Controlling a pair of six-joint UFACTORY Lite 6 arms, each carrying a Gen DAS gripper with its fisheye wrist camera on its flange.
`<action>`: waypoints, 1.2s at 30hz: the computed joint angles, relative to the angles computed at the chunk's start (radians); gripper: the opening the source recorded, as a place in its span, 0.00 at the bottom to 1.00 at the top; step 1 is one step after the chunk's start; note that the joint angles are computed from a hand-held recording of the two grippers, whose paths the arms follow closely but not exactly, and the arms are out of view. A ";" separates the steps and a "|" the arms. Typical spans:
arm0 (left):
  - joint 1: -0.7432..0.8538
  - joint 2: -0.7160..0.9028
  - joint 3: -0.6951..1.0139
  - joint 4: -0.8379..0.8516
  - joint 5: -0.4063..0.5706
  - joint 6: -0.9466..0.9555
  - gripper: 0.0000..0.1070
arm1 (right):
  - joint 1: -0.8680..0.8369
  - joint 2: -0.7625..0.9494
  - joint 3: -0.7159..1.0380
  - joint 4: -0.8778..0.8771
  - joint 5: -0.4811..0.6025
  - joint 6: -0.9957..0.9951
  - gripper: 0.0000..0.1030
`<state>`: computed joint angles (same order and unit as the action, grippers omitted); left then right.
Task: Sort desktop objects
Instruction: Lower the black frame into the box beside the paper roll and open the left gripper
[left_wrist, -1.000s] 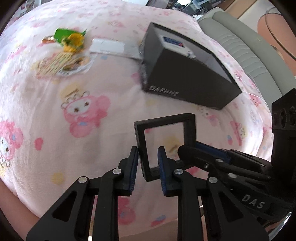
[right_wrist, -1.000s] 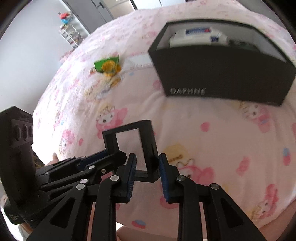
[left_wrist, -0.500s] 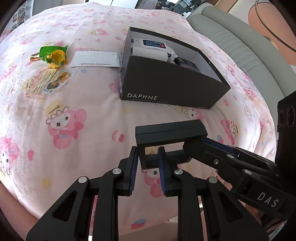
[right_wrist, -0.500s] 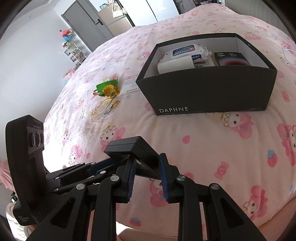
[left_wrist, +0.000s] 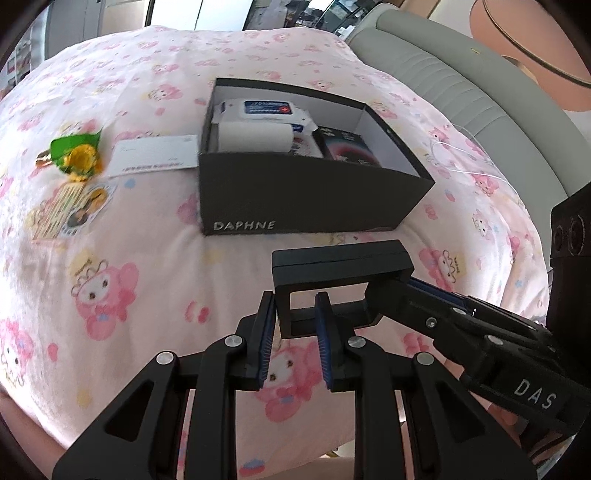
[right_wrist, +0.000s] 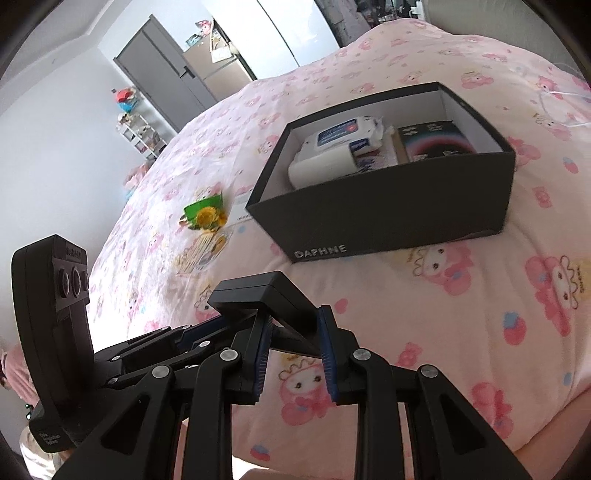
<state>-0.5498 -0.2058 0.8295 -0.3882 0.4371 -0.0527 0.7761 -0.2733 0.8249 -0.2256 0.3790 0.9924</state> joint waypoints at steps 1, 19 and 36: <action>-0.004 0.020 0.021 0.003 -0.002 0.000 0.18 | -0.011 -0.002 0.001 0.005 0.001 -0.012 0.22; 0.082 0.508 0.660 0.014 0.042 0.113 0.18 | -0.334 0.302 0.398 0.431 0.025 -0.685 0.22; 0.206 1.028 1.216 0.025 0.318 0.108 0.18 | -0.442 0.837 0.857 0.720 0.163 -0.974 0.22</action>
<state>-0.3435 0.8225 2.0451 -0.3631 0.7554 0.0555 0.3337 0.5637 1.6814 0.4944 0.5420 0.0186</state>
